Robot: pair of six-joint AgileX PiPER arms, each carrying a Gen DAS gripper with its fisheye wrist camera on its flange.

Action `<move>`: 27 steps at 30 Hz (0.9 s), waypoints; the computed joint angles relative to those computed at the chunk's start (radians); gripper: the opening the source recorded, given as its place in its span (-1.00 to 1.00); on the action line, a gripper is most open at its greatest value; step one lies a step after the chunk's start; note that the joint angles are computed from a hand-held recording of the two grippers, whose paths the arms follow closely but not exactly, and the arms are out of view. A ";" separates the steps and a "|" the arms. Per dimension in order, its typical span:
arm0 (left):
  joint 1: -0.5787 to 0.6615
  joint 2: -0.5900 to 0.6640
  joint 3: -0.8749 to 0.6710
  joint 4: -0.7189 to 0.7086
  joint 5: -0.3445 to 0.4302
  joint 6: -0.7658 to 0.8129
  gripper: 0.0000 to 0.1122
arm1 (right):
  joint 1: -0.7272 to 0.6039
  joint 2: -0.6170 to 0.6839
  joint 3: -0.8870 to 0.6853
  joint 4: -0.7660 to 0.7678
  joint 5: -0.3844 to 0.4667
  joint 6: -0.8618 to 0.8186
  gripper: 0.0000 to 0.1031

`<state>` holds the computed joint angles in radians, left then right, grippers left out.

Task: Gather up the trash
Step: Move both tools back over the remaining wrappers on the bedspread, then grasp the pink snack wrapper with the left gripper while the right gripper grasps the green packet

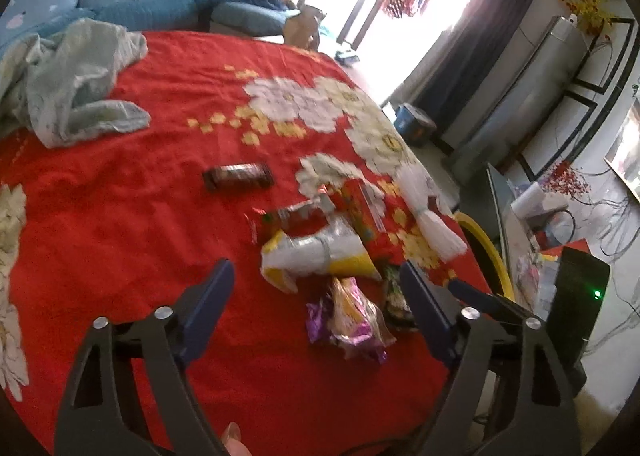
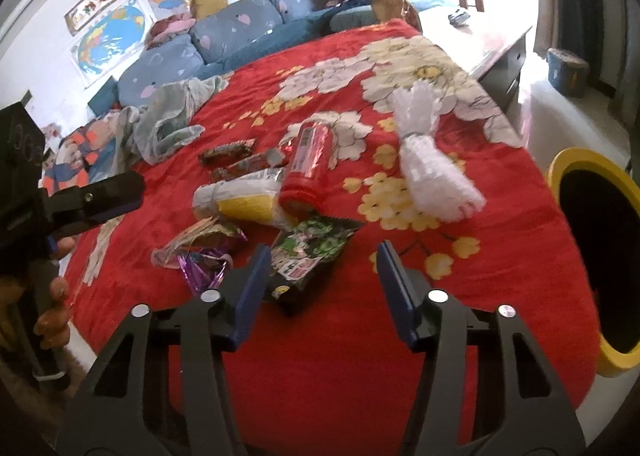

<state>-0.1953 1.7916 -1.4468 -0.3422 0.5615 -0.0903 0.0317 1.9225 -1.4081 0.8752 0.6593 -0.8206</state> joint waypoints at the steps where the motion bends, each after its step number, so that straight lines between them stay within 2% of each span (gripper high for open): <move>1: -0.001 0.006 -0.006 -0.017 0.011 0.018 0.34 | 0.003 0.005 -0.003 -0.002 0.008 0.003 -0.15; 5: -0.016 0.032 -0.026 -0.079 0.046 0.079 0.26 | 0.008 0.022 -0.013 -0.002 0.030 0.003 -0.24; 9: -0.039 0.054 -0.038 -0.073 0.060 0.082 0.16 | 0.003 0.046 -0.028 -0.001 0.056 0.006 -0.35; 11: -0.044 0.070 -0.048 -0.064 0.071 0.076 0.08 | -0.004 0.059 -0.036 0.003 0.075 0.008 -0.48; 15: -0.041 0.095 -0.058 -0.094 0.087 0.091 -0.19 | -0.007 0.067 -0.043 0.012 0.091 -0.005 -0.68; 16: -0.041 0.098 -0.058 -0.096 0.086 0.092 -0.31 | -0.006 0.065 -0.040 0.015 0.090 -0.012 -0.71; 19: -0.040 0.100 -0.057 -0.103 0.081 0.099 -0.48 | -0.008 0.055 -0.031 0.024 0.089 -0.026 -0.76; 27: -0.027 0.066 -0.034 -0.148 0.048 0.133 -0.52 | -0.024 0.027 -0.016 0.048 0.079 -0.057 -0.87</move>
<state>-0.2228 1.8577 -1.4813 -0.4902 0.6095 0.0427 0.0074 1.9492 -1.4240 0.9230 0.7378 -0.8779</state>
